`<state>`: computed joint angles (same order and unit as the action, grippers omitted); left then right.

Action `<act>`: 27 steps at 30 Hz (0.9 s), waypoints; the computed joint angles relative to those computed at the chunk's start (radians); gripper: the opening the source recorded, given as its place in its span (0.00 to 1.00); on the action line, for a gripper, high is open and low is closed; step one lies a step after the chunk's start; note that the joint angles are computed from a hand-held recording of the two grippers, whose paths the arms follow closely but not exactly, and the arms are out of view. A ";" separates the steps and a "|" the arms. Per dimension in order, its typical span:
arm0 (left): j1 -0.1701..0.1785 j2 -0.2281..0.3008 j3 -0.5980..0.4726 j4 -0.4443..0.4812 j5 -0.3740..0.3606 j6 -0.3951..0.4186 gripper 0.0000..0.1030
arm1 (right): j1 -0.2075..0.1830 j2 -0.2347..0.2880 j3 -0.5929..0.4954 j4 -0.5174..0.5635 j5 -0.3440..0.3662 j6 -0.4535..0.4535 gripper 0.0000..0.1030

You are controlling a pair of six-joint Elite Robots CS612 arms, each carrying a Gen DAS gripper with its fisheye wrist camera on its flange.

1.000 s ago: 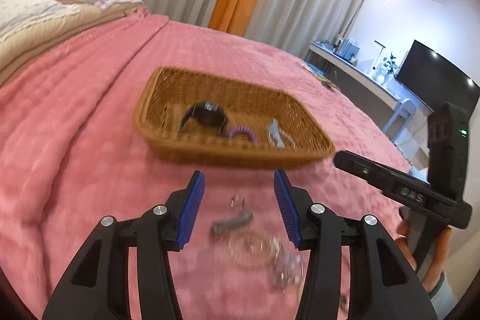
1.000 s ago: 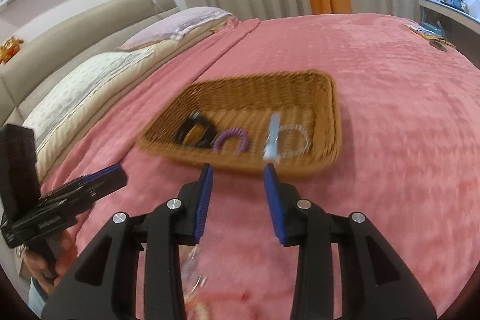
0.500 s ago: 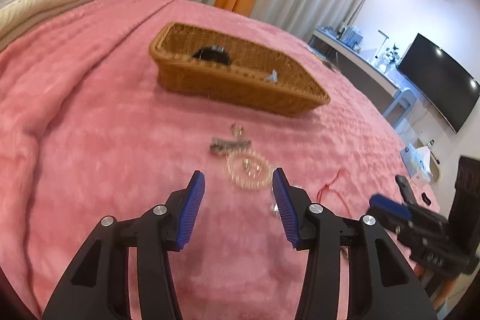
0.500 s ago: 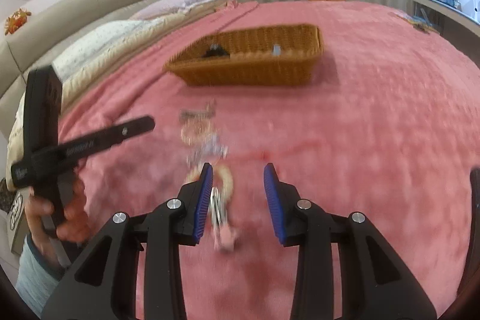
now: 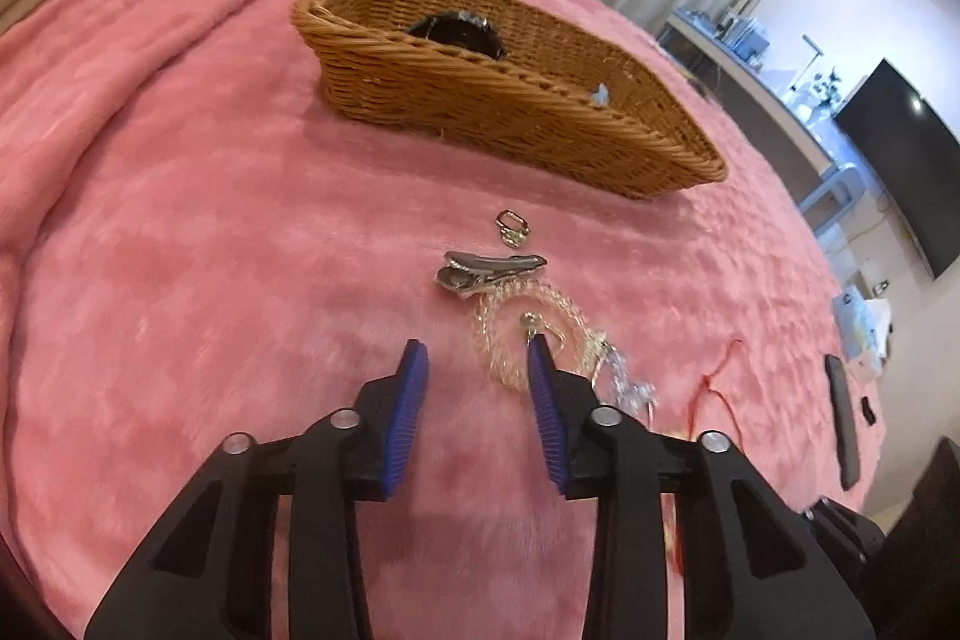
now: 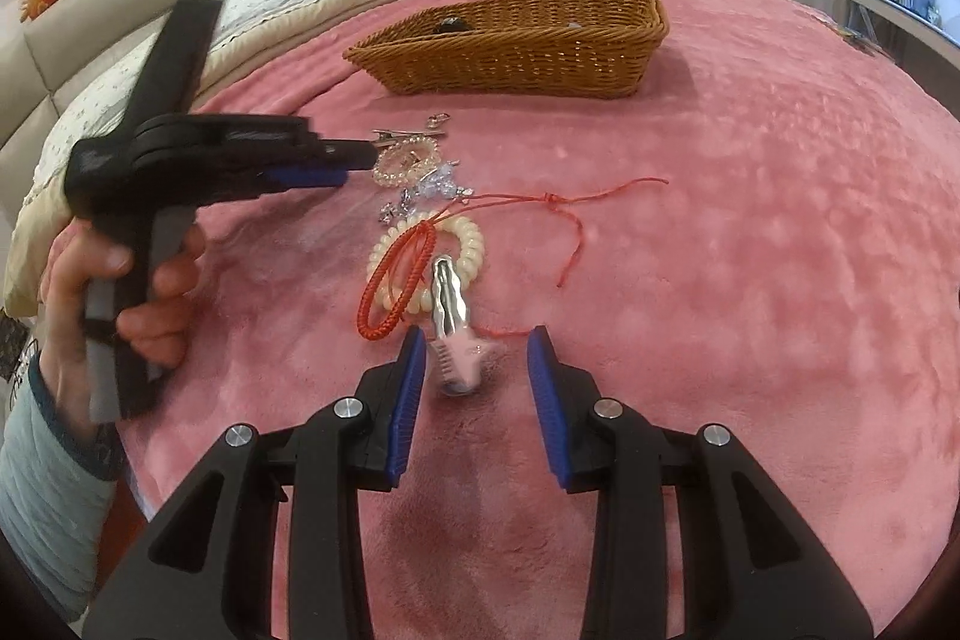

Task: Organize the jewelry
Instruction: 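Grasp the clear bead bracelet with the left tool while the right tool grasps the pink star keychain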

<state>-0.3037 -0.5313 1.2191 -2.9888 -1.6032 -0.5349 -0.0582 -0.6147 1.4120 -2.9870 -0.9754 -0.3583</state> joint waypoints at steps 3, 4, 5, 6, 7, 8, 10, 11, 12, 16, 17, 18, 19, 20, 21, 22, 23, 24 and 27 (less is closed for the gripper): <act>-0.008 0.005 -0.018 0.034 0.034 0.032 0.29 | 0.002 -0.002 0.006 -0.009 -0.003 -0.016 0.31; -0.011 0.006 -0.020 0.040 0.046 0.042 0.29 | 0.005 -0.003 0.009 -0.021 -0.015 -0.017 0.31; -0.013 0.007 -0.023 0.046 0.054 0.049 0.26 | 0.007 -0.003 0.009 -0.025 -0.025 -0.016 0.31; -0.014 0.008 -0.025 0.049 0.057 0.053 0.20 | 0.010 -0.003 0.009 -0.029 -0.036 -0.015 0.31; -0.013 0.009 -0.027 0.050 0.052 0.055 0.15 | 0.010 -0.003 0.009 -0.027 -0.037 -0.017 0.26; -0.012 0.010 -0.028 0.051 0.042 0.055 0.11 | 0.010 -0.005 0.011 -0.026 -0.036 -0.020 0.21; -0.009 0.011 -0.026 0.041 0.030 0.053 0.10 | 0.011 -0.006 0.012 -0.024 -0.043 -0.026 0.20; -0.007 0.010 -0.023 0.033 0.020 0.051 0.07 | 0.011 -0.008 0.013 -0.022 -0.048 -0.031 0.20; -0.005 0.008 -0.017 0.026 0.011 0.048 0.07 | 0.012 -0.009 0.012 -0.020 -0.055 -0.033 0.20; -0.008 -0.013 0.031 -0.021 0.023 0.062 0.07 | 0.001 -0.011 0.013 -0.074 -0.070 0.024 0.20; -0.009 -0.022 0.049 -0.038 0.029 0.064 0.07 | -0.002 -0.011 0.011 -0.084 -0.075 0.039 0.20; -0.010 -0.027 0.061 -0.050 0.031 0.061 0.07 | -0.006 -0.010 0.008 -0.096 -0.090 0.063 0.20; -0.010 -0.033 0.074 -0.062 0.032 0.058 0.07 | -0.007 -0.009 0.005 -0.098 -0.103 0.075 0.20; -0.010 -0.042 0.092 -0.073 0.035 0.049 0.07 | -0.008 -0.007 0.000 -0.094 -0.126 0.090 0.20; -0.012 -0.047 0.104 -0.078 0.038 0.043 0.07 | -0.009 -0.005 -0.003 -0.091 -0.142 0.099 0.20; -0.013 -0.052 0.116 -0.084 0.040 0.039 0.07 | -0.009 -0.002 -0.008 -0.085 -0.167 0.115 0.20; -0.014 -0.056 0.126 -0.089 0.040 0.037 0.07 | -0.009 0.001 -0.014 -0.073 -0.184 0.129 0.20; -0.016 -0.062 0.139 -0.097 0.039 0.036 0.07 | -0.011 0.004 -0.020 -0.058 -0.187 0.139 0.20; -0.022 -0.072 0.163 -0.117 0.037 0.048 0.07 | -0.014 0.007 -0.024 -0.043 -0.180 0.145 0.20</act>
<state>-0.3256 -0.6035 1.3825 -3.1057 -1.5659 -0.4874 -0.0720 -0.6075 1.3879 -3.0302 -1.1558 -0.2132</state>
